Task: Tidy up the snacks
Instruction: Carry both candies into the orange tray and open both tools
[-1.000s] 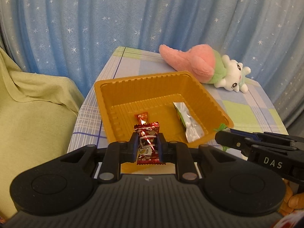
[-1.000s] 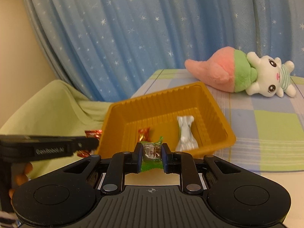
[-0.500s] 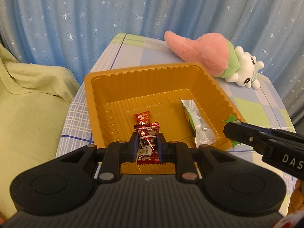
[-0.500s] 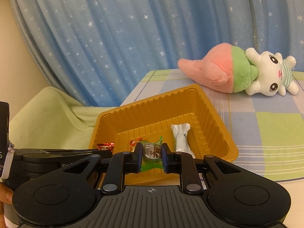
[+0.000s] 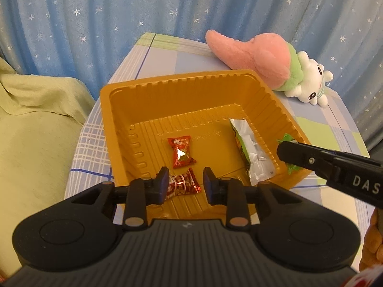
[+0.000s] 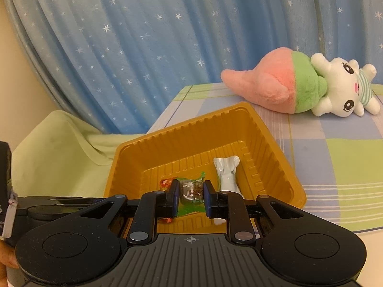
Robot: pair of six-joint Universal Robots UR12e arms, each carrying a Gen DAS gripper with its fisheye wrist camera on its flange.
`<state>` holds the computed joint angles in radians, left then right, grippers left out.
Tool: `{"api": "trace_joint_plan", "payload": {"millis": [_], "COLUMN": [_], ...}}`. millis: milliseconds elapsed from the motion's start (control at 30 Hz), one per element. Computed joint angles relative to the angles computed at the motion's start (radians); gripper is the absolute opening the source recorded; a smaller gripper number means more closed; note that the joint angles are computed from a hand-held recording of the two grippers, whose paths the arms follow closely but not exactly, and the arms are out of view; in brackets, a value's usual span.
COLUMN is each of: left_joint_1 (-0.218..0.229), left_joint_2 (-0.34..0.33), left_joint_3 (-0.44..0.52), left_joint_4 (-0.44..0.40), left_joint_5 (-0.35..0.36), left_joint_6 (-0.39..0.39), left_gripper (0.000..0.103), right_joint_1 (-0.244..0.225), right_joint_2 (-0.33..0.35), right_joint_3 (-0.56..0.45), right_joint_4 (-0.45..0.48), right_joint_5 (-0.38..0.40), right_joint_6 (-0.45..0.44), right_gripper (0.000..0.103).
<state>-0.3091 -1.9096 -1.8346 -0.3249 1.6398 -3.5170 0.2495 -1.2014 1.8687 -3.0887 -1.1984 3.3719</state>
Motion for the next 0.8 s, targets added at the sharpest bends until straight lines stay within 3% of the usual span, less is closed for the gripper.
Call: {"api": "trace_joint_plan", "payload": {"millis": [600, 700, 767, 800], "left_joint_1": [0.011, 0.013, 0.015, 0.015], "left_joint_2": [0.004, 0.007, 0.009, 0.011], "left_joint_3": [-0.003, -0.006, -0.008, -0.010], "left_joint_4": [0.009, 0.015, 0.018, 0.021], "left_joint_5": [0.004, 0.001, -0.001, -0.002], "left_joint_6": [0.044, 0.047, 0.049, 0.050], "left_gripper": [0.035, 0.036, 0.037, 0.038], "right_joint_1": [0.024, 0.025, 0.025, 0.026], "right_joint_2": [0.051, 0.052, 0.050, 0.048], "right_joint_3": [-0.071, -0.077, -0.072, -0.068], "right_joint_4": [0.034, 0.038, 0.017, 0.007], "right_joint_5": [-0.019, -0.021, -0.027, -0.035], "right_joint_6": [0.000, 0.010, 0.019, 0.023], "right_gripper": [0.022, 0.035, 0.051, 0.051]}}
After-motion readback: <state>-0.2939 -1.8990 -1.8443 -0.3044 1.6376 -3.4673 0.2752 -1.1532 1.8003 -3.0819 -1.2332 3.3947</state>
